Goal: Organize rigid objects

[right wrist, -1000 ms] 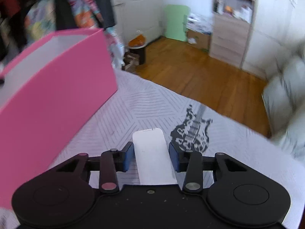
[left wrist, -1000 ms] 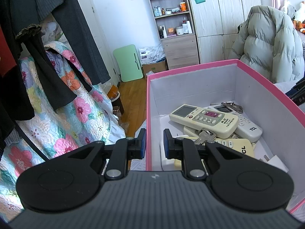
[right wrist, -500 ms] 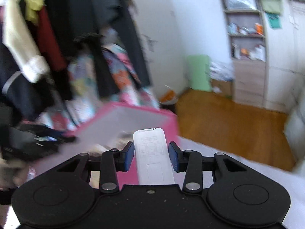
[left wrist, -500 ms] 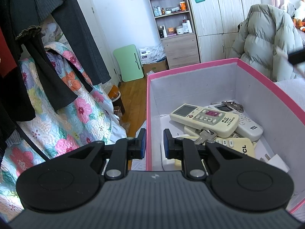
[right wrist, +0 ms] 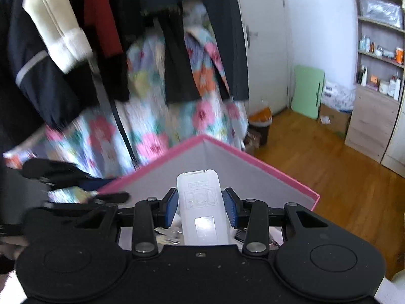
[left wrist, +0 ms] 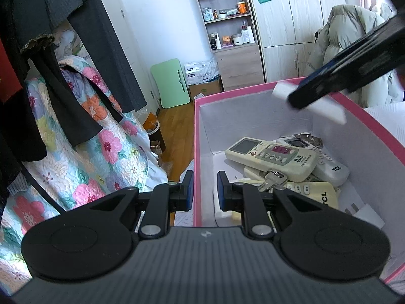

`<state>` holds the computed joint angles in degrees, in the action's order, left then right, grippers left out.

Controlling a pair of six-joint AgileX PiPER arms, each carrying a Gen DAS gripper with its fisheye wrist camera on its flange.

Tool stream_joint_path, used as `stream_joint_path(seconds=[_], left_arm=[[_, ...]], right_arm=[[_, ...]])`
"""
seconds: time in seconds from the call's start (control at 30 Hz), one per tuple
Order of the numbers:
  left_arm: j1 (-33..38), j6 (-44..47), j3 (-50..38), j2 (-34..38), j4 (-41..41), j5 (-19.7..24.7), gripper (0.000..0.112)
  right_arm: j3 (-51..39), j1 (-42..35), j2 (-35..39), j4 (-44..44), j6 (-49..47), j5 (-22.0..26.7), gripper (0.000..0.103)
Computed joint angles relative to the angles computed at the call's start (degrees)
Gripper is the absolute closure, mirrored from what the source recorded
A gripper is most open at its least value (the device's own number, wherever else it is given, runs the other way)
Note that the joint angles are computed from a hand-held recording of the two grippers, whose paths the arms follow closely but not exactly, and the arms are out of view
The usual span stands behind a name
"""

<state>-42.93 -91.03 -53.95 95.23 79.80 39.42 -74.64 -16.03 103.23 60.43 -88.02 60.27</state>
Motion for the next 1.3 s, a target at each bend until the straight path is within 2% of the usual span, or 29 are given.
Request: stream_joint_path(seconds=[0.13,0.23,0.3,0.47,0.63,0.8,0.93,1.03,1.3], left_arm=[[0.0,-0.6,0.0,0.0,0.0,-0.2,0.096],[-0.1,-0.4,-0.1,0.1,-0.2,0.0,0.096],[-0.1,-0.4,-0.2,0.1,-0.1,0.0,0.096],[0.0,-1.7,0.2,-0.1,0.7,-0.3,0.096],[-0.1,-1.8,0.4,-0.3,0.8,-0.1,0.096],[-0.1,-1.9,0.5,-0.4,0.8,-0.1,0.096],[0.6,-2.2,0.6,-0.8,0.2,-1.4,0.096],[0.7,-0.7,0.0,-0.4,-0.8,-1.0,0.096],[1.5,2.1,-0.9,-1.1,-4.6,-1.7,0.096]], right_arm=[[-4.2,4.1,3.7,-5.0,5.5,-3.5,0.057],[-0.3,4.2,1.0,-2.1,3.0,-7.6,0.054],[2.6,2.5,-1.8,0.5,-0.4,-7.5,0.051],[10.3,-5.3,-7.8,7.3,-5.6,-3.7,0.048],[16.8,-14.5,-11.9,9.1,-4.1,2.6,0.048],[22.6,-19.1,-16.9,9.0,-3.0,2.8,0.045],[27.6,-22.0,-19.4,10.7,-6.0,4.0,0.045],[29.4,-24.2,-20.2,10.3,-6.5,6.3,0.045],[33.6,-27.1,-26.5,9.4,-8.8,6.2,0.044]])
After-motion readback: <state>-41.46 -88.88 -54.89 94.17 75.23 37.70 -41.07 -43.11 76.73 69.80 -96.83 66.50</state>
